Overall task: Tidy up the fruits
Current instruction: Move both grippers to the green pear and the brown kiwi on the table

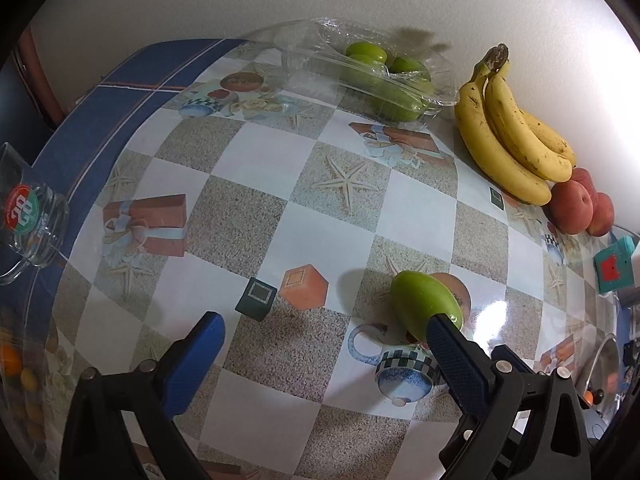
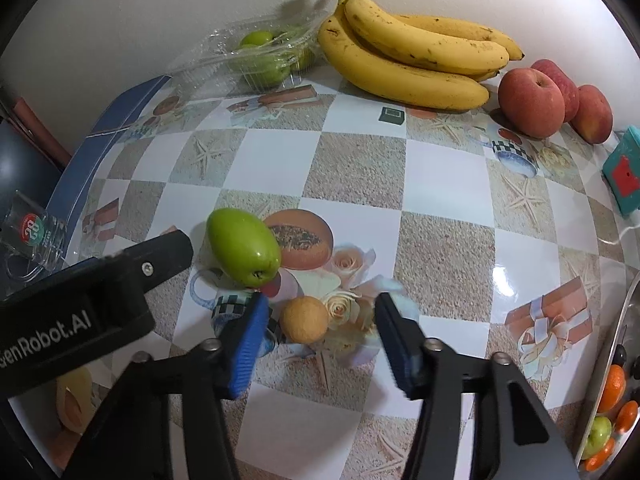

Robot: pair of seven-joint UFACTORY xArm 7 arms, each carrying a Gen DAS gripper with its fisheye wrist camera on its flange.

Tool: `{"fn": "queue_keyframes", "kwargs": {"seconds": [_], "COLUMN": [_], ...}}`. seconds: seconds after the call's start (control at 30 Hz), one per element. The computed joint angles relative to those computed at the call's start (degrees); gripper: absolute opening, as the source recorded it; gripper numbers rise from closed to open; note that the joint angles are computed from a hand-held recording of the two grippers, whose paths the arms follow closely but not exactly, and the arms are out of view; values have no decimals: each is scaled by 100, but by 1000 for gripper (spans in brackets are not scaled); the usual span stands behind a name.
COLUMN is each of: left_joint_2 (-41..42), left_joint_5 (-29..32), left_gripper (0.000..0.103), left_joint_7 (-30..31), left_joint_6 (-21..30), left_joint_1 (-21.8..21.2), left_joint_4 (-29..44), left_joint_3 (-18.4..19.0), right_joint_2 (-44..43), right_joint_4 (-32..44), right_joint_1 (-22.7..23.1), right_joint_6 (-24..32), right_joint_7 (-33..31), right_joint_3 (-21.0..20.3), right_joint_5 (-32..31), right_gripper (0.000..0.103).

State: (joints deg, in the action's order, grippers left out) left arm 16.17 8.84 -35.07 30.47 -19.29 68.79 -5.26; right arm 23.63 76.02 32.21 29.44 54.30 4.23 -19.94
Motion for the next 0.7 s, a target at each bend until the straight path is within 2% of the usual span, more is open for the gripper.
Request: {"fn": "queue_keyframes", "kwargs": {"seconds": [0.13,0.43,0.7], "left_joint_2": [-4,-26,-21], "left_joint_5": [14,14,-66], "left_gripper": [102,102,102], "left_joint_7": [-5,-37,-45], "left_joint_6": [-2,-39,-129], "left_joint_1": [-7,1,14], "left_joint_4": [-2,-43,-60], "left_joint_3": [9,12,-18], "right_joint_2": [59,39,-184], "right_joint_4": [35,-31,-290], "right_joint_1": [-47,-56,-111], "right_joint_6": [-64,-160,-340], "right_joint_7": [-93,-207,-121], "right_joint_3": [58,75,52], "right_joint_5": [127,305,376], "right_gripper": [42,27,27]}}
